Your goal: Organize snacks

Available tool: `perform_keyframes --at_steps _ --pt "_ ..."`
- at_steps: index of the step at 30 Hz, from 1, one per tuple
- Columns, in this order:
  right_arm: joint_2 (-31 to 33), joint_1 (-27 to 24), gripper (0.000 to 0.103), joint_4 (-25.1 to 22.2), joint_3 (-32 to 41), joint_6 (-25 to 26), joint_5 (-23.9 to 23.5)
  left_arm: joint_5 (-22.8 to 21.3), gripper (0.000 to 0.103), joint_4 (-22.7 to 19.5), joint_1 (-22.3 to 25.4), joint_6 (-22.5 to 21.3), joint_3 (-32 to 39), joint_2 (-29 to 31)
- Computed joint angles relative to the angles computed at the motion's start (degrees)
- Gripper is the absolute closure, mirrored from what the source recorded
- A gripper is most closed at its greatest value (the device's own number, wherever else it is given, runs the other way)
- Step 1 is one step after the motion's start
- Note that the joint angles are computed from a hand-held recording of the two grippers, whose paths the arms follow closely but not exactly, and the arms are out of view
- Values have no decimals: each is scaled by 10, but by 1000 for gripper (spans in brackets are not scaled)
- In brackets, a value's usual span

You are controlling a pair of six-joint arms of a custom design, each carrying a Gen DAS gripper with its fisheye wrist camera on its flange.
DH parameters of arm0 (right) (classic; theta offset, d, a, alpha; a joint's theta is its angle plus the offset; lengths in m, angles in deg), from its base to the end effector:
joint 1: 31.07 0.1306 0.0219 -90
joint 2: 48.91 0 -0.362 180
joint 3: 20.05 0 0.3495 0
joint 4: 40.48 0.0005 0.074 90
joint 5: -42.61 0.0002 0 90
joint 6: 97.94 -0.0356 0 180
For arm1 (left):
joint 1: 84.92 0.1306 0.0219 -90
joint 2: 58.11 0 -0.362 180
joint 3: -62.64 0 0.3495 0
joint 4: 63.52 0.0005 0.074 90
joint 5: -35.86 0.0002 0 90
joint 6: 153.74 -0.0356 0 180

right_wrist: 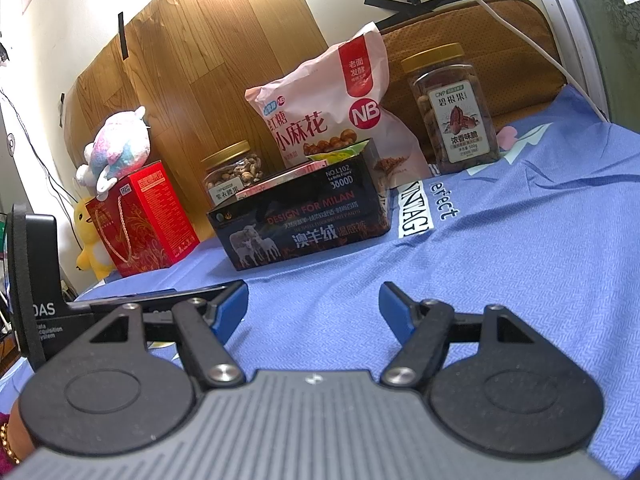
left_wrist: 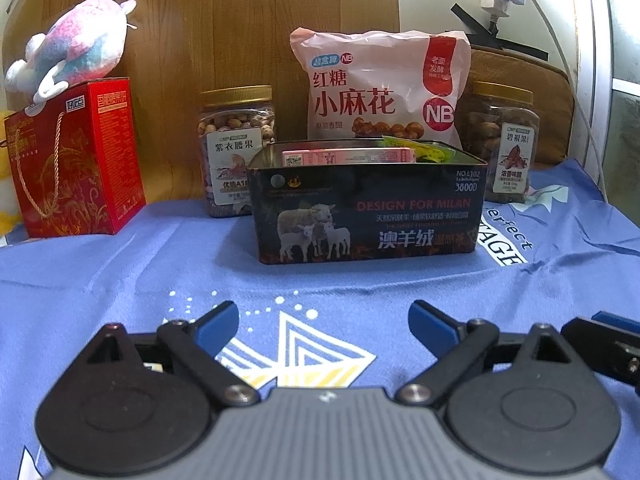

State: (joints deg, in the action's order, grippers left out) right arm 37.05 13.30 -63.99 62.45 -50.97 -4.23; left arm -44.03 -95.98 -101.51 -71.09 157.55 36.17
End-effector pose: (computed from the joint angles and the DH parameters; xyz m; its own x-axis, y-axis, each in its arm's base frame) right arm 0.3278 0.2859 0.4251 -0.2877 0.4149 -0.8632 0.1669 0.9092 0.3814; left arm 0.4686 -0.1466 0.4378 -0.4470 0.2646 -0.8545 0.4852 0.8742 0.0169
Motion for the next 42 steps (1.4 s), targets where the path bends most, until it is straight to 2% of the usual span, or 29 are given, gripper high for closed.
perform_keyframes --at_steps 18,27,37,42 --pt "-1 0 28 2 -2 0 0 -5 6 3 0 -3 -2 -1" --pt "0 0 28 3 -2 0 1 -15 1 14 -4 -6 -11 -8" --pt "1 0 27 2 1 2 0 -31 0 38 -8 -10 -28 -20" --pt "3 1 27 1 3 2 1 -28 0 26 -7 -12 -24 -20"
